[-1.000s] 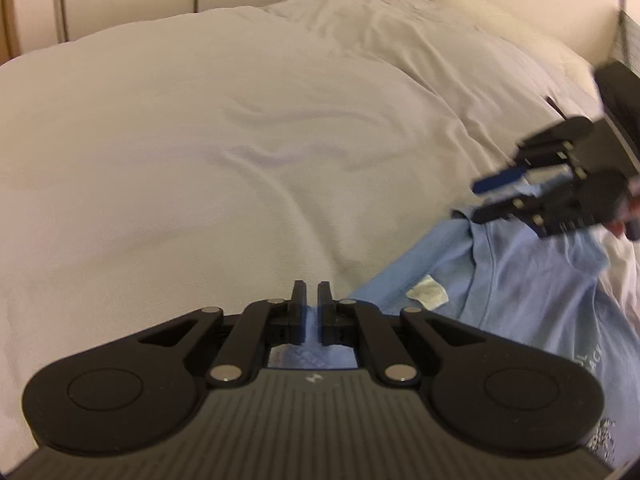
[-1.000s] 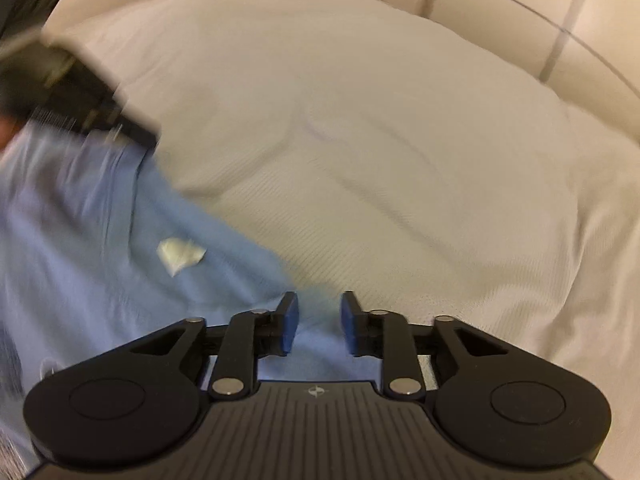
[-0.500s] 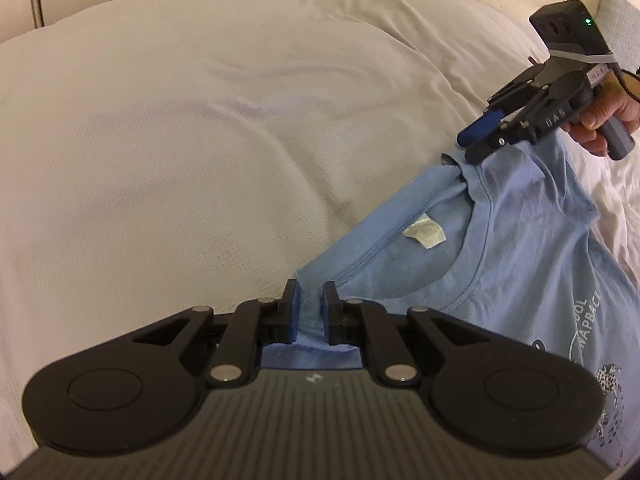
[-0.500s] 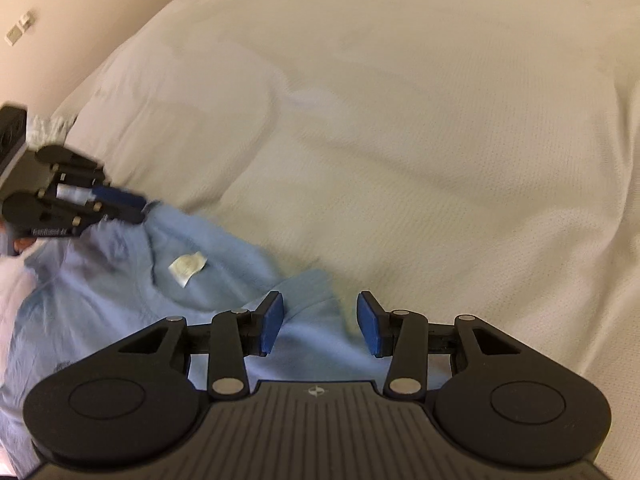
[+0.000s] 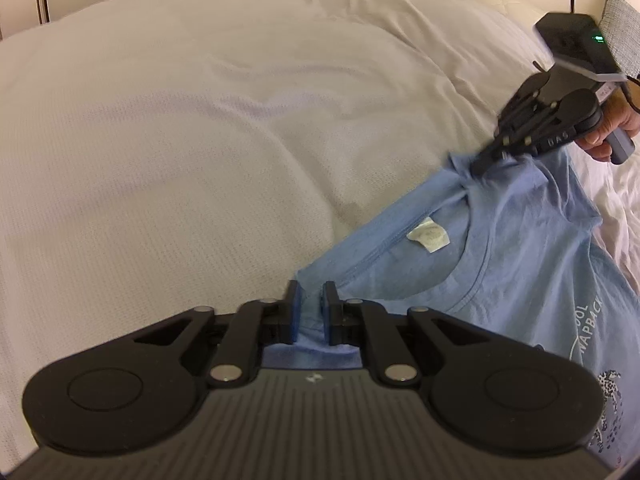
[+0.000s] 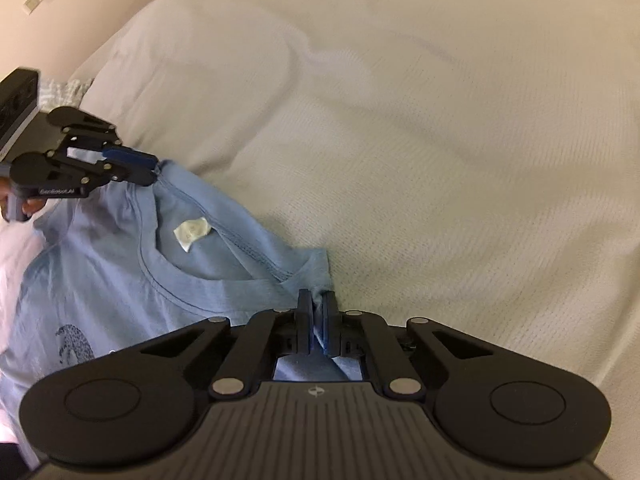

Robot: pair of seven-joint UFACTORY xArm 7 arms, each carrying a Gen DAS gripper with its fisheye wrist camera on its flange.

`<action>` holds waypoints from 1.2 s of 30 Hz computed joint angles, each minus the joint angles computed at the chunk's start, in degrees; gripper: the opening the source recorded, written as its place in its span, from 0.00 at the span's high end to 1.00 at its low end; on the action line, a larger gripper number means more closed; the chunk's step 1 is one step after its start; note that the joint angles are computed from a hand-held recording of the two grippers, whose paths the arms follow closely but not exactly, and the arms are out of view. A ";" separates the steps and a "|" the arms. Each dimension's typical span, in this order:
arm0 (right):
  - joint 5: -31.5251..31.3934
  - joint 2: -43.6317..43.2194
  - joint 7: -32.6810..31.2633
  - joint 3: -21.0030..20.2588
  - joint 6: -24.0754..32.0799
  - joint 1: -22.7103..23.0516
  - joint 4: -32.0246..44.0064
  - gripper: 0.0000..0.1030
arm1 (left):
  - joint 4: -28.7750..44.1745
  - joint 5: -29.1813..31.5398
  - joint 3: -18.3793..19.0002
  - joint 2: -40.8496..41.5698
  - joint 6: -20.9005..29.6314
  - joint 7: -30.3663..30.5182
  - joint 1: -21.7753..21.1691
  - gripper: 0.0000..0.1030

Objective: Fold clothes
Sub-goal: 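Lift the shirt with both grippers and lay it flat on the bed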

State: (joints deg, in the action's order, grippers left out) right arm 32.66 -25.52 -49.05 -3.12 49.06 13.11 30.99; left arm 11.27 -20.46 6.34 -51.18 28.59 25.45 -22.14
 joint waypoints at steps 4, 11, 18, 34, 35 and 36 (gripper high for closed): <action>1.19 -12.17 -2.47 1.91 -16.44 2.91 -9.15 0.99 | -1.29 0.51 -1.62 -0.42 -3.72 -2.31 0.68 0.98; -6.90 -16.59 6.75 3.92 -22.82 2.43 -15.49 0.85 | -2.38 3.93 -4.42 -1.52 -4.39 -10.17 4.15 0.97; -12.52 -29.70 17.30 4.15 -19.10 -0.60 -21.81 0.79 | -4.46 5.47 -2.34 -11.78 1.99 -15.06 6.33 0.97; -27.80 -64.12 27.60 1.69 8.13 -7.26 -29.95 0.67 | -6.44 10.90 -2.35 -25.25 16.49 -17.62 9.28 0.93; -27.94 -65.73 27.89 2.10 9.80 -6.85 -30.38 0.67 | -6.89 10.78 -3.20 -25.44 17.06 -17.07 8.42 0.92; -28.20 -66.58 28.39 2.03 10.99 -7.33 -30.70 0.66 | -7.31 10.72 -4.06 -25.51 17.55 -16.59 7.48 0.91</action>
